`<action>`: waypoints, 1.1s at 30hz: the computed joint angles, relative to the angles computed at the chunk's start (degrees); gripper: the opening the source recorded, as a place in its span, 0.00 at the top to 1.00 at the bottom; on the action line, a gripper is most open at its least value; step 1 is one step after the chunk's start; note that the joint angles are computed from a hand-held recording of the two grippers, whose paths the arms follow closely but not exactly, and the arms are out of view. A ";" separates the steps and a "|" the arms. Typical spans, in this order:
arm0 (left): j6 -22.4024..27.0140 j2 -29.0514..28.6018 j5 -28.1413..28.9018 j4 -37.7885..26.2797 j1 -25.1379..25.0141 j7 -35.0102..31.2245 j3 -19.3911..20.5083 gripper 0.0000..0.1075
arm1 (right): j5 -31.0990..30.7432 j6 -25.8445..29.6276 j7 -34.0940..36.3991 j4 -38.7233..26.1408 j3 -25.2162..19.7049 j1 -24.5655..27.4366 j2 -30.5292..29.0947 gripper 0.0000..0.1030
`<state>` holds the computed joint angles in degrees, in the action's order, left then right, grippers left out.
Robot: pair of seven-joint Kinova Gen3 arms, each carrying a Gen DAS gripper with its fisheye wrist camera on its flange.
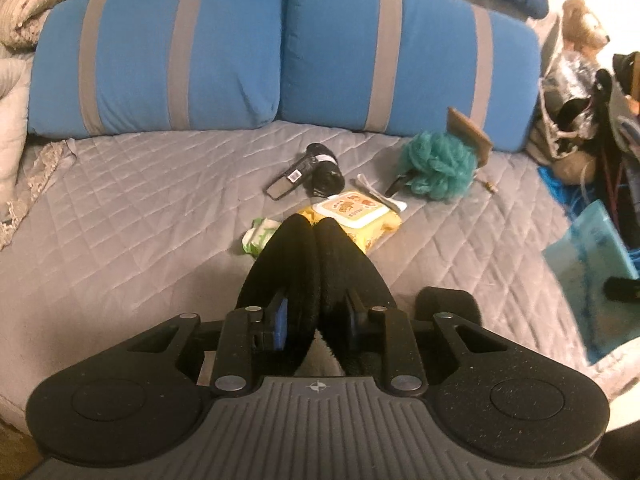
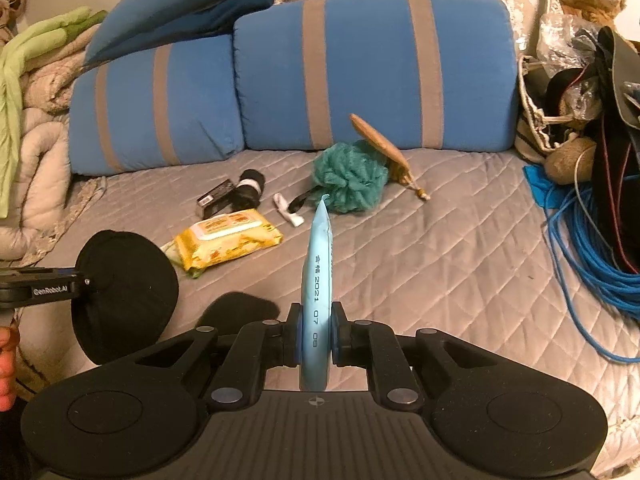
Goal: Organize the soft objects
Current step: 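Grasp the black fabric earmuff with the left tool, then carry the earmuff in the left tool and blue packet in the right tool to the box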
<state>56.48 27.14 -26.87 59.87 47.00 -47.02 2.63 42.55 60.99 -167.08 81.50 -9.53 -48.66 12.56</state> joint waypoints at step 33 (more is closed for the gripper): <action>-6.61 -12.72 10.78 18.96 -2.95 -4.99 10.00 0.75 | -10.32 -0.80 -4.39 3.35 -5.64 -4.15 -2.25 0.85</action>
